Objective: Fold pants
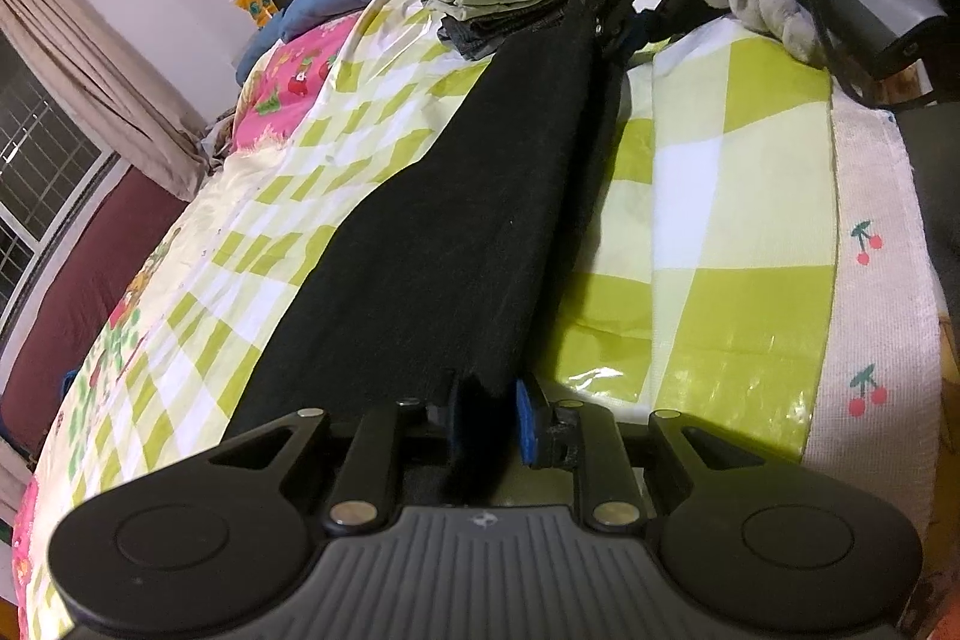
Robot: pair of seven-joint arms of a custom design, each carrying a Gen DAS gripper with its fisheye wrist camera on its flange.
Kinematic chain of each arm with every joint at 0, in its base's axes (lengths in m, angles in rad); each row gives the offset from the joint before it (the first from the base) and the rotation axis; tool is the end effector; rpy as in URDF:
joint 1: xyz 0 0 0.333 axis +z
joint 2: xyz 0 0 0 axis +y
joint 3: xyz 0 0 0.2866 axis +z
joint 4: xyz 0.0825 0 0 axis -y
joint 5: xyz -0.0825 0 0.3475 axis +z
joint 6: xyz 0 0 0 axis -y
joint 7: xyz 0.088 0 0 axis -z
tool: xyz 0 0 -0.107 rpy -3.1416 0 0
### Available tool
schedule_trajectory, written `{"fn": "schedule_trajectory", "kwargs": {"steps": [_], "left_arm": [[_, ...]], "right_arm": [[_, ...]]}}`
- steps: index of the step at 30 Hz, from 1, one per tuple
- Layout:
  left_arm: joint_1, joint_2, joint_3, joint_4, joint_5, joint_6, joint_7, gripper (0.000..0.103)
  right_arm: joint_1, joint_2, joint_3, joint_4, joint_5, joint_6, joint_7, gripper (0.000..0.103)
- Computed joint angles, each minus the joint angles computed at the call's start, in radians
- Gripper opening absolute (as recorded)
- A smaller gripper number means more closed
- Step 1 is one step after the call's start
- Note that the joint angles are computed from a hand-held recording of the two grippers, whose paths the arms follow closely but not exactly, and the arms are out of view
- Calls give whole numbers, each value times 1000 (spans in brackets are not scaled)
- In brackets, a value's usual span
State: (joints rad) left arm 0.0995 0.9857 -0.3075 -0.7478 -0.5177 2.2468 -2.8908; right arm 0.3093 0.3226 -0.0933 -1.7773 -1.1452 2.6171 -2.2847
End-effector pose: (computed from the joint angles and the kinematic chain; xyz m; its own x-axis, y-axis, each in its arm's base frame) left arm 0.7673 -0.0490 0.4193 -0.8529 -0.1544 -0.4987 0.2020 0.7832 -0.5880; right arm 0.6129 0.1611 0.4137 -0.6809 -0.3811 -0.6254 -0.0278 0.8668 -0.4979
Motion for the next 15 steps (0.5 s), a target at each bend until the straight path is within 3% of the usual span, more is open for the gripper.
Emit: {"fn": "schedule_trajectory", "kwargs": {"steps": [3,6,8,11,15], "left_arm": [[2,-30,-2,-55,-7,32,29,36],[-2,-44,4,-77,-5,47,41,36],[-1,-58,7,-99,-5,59,52,36],[7,-73,4,-119,-12,50,70,36],[17,-105,0,-184,-30,62,117,36]], "right_arm": [[-1,19,-8,17,-7,2,37,6],[-7,43,-29,32,-45,57,91,6],[3,14,-58,-5,-138,106,217,4],[15,-61,-50,-80,-266,73,355,3],[-10,-105,4,-141,-253,-3,362,2]]}}
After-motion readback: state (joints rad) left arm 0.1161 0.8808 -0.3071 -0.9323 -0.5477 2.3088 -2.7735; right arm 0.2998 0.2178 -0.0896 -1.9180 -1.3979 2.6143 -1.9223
